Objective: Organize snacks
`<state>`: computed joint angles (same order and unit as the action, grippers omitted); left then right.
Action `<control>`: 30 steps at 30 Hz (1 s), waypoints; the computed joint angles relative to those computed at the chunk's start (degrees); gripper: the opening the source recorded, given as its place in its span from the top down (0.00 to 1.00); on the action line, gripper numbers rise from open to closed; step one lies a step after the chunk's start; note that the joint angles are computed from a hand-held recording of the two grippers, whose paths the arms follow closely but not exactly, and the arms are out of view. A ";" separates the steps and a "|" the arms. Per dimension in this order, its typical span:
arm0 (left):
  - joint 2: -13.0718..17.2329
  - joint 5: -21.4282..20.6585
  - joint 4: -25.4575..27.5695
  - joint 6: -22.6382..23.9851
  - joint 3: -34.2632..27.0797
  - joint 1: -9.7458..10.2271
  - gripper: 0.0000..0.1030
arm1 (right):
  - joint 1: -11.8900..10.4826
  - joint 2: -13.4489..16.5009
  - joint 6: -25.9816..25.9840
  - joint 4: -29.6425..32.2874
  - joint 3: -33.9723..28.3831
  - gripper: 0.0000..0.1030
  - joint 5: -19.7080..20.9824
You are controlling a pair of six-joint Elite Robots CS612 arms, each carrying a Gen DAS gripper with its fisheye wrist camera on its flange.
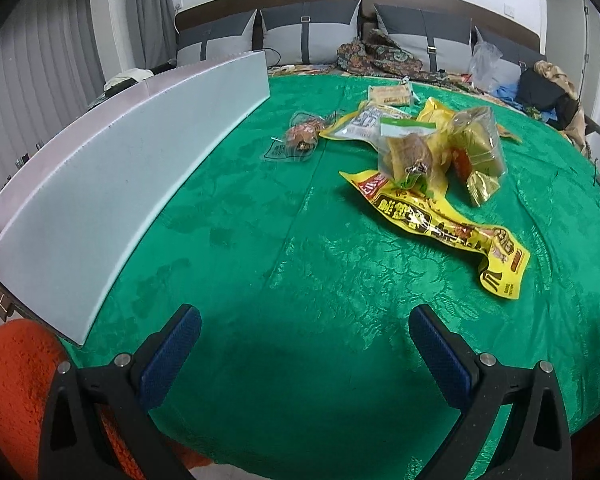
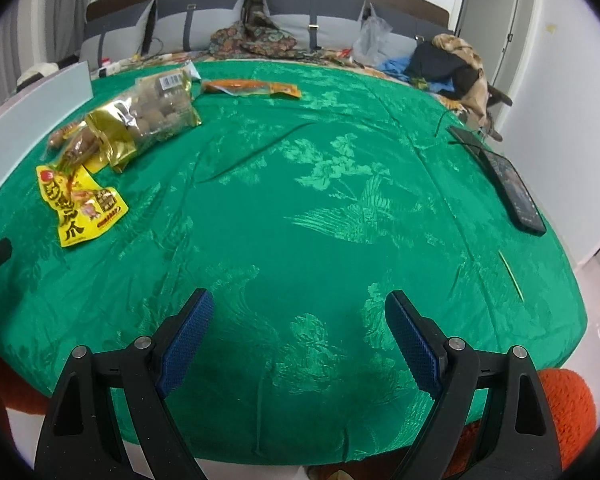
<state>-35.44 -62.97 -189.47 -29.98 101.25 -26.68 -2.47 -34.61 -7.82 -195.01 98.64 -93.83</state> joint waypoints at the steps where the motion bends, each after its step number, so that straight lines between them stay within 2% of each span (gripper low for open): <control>1: 0.02 -0.03 0.32 0.05 -0.07 0.02 0.00 | -0.02 0.08 0.10 0.13 -0.09 0.13 0.12; 9: 0.00 -1.46 2.71 -0.21 -0.42 0.31 0.00 | -0.07 0.24 0.50 2.25 -0.57 0.13 0.63; 17: -0.07 -5.70 3.22 -2.21 -0.64 1.33 0.00 | -0.18 0.32 0.28 2.85 -0.70 0.13 2.11; 24: -0.20 -6.04 3.58 -2.22 -0.58 1.37 0.00 | -1.36 0.26 3.68 4.31 -0.71 0.12 6.82; 30: -0.19 -6.30 4.05 -2.04 -0.78 1.46 0.00 | -1.14 0.42 3.47 3.53 -0.72 0.11 6.58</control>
<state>-35.62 -69.26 -185.43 -32.02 100.47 -25.22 -3.60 -34.19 -4.35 -191.49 97.92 -87.25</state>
